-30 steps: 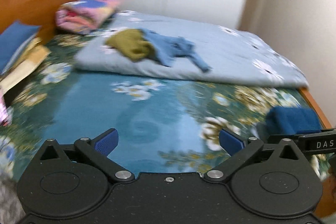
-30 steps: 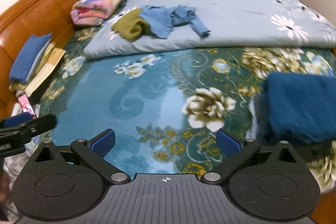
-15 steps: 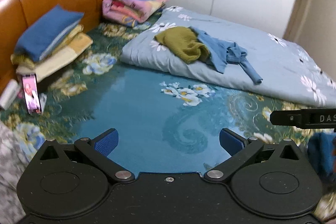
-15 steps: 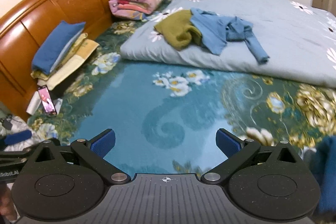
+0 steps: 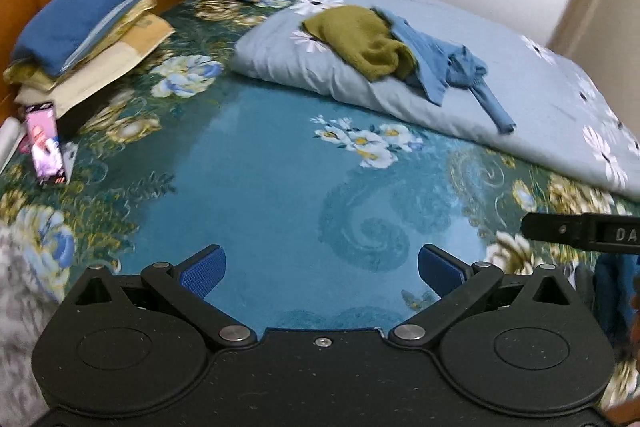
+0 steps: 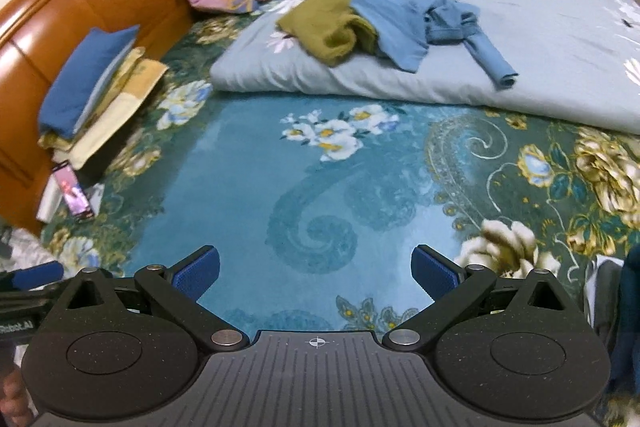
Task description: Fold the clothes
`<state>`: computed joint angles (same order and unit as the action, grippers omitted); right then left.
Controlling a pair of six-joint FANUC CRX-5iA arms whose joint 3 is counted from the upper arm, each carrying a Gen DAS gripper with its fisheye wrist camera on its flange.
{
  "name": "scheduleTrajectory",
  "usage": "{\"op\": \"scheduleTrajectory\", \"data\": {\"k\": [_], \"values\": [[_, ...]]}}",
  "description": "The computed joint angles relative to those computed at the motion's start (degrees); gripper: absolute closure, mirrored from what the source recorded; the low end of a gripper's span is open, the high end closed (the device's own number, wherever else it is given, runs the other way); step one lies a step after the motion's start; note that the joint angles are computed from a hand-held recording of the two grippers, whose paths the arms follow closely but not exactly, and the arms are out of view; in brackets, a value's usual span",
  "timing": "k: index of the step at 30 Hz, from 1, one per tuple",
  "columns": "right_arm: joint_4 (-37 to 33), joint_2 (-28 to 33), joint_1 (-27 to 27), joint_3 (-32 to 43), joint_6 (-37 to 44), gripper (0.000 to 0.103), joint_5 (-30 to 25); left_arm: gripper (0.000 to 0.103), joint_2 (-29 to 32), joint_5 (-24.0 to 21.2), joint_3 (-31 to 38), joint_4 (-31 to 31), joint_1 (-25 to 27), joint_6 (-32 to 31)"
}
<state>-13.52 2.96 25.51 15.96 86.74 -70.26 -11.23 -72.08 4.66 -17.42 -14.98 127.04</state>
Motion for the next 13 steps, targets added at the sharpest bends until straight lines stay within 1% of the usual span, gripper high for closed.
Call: {"op": "scheduleTrajectory", "data": {"k": [2, 4, 5, 8, 13], "values": [[3.62, -1.63, 2.84, -2.6, -5.54, 0.0, 2.71, 0.001, -1.64, 2.92, -2.41, 3.04, 3.79, -7.12], [8.23, -3.41, 6.5, -5.66, -13.42, 0.0, 4.96, 0.001, -3.48, 3.93, -4.43, 6.5, 8.09, -16.04], [10.62, -4.39, 8.58, -7.24, -17.53, 0.0, 5.66, 0.001, -4.51, 4.59, -5.54, 8.28, 10.29, -19.4], [16.37, -6.98, 14.78, -11.4, -25.53, 0.0, 7.02, 0.001, -7.46, 6.81, -9.17, 14.62, 17.79, -29.78], [23.54, -10.41, 22.94, -16.28, -38.33, 0.0, 7.03, 0.001, -10.59, 8.0, -13.05, 21.91, 26.68, -42.34]]}}
